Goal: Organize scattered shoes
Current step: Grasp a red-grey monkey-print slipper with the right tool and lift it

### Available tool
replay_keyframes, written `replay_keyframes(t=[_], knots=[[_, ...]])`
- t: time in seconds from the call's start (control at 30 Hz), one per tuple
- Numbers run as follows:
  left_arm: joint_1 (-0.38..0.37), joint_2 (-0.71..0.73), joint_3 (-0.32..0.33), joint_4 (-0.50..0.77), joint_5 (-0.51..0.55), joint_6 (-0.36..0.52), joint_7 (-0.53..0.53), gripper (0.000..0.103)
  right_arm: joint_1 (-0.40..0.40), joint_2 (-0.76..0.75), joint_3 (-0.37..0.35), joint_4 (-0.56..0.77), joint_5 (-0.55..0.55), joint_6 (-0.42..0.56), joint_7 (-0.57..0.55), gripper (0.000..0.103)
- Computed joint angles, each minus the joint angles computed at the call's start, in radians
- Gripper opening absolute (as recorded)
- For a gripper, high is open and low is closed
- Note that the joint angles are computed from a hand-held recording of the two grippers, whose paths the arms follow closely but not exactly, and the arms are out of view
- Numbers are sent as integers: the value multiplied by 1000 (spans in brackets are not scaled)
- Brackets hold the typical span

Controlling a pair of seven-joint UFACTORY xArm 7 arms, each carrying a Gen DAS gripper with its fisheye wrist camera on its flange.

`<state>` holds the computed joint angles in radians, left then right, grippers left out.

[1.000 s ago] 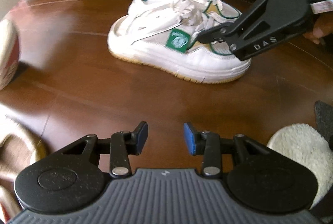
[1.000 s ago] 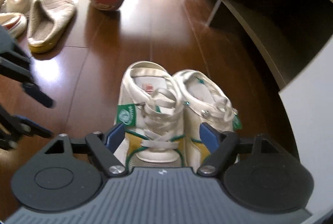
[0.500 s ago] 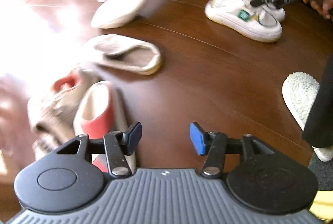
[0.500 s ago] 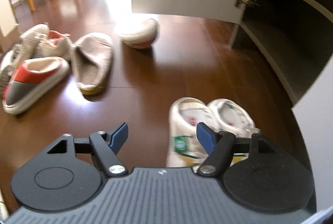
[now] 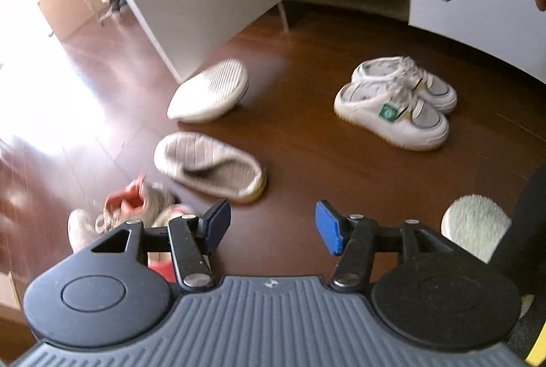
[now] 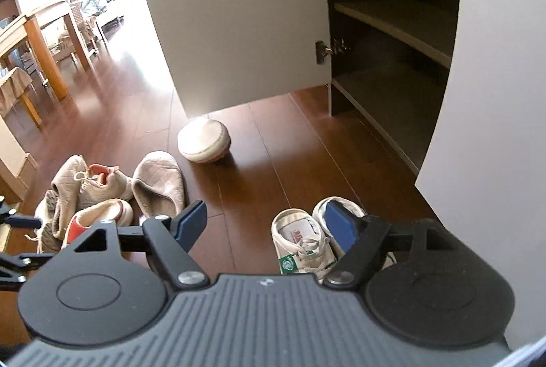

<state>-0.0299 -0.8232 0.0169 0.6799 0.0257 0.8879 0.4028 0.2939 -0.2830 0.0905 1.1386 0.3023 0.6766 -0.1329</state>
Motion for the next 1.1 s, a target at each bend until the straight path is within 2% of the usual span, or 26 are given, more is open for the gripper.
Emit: replay_keyframes(t=[0.13, 0.27, 0.37, 0.43, 0.57, 0.6, 0.67, 0.8, 0.93, 0.97, 1.0, 1.1], knots=[[2, 92, -43, 30, 17, -43, -36, 61, 27, 37, -9, 3, 56, 14, -56, 75], [15, 167, -54, 45, 42, -75, -79, 61, 39, 186, -6, 56, 185, 30, -110, 75], [36, 239, -39, 47, 60, -149, -101, 61, 34, 389, 29, 177, 302, 7, -132, 75], [51, 283, -26, 47, 65, -199, -116, 62, 25, 490, 67, 248, 319, -40, -114, 76], [140, 453, -34, 76, 150, -356, -210, 62, 54, 789, 123, 492, 306, -226, -1, 77], [161, 496, -40, 89, 187, -390, -234, 62, 59, 850, 137, 549, 308, -265, 29, 82], [193, 575, -44, 118, 255, -446, -285, 62, 79, 983, 153, 686, 304, -326, 115, 85], [191, 681, -9, 166, 264, -518, -321, 62, 119, 1204, 166, 947, 269, -351, 274, 90], [164, 723, 25, 165, 167, -551, -284, 62, 186, 1374, 94, 1177, 168, -297, 460, 90], [159, 720, 28, 155, 152, -550, -271, 62, 189, 1409, 97, 1225, 153, -288, 483, 82], [155, 712, 30, 144, 140, -547, -258, 62, 180, 1430, 130, 1246, 150, -299, 464, 58], [154, 682, 27, 95, 159, -541, -226, 62, 153, 1461, 220, 1288, 68, -297, 336, 48]])
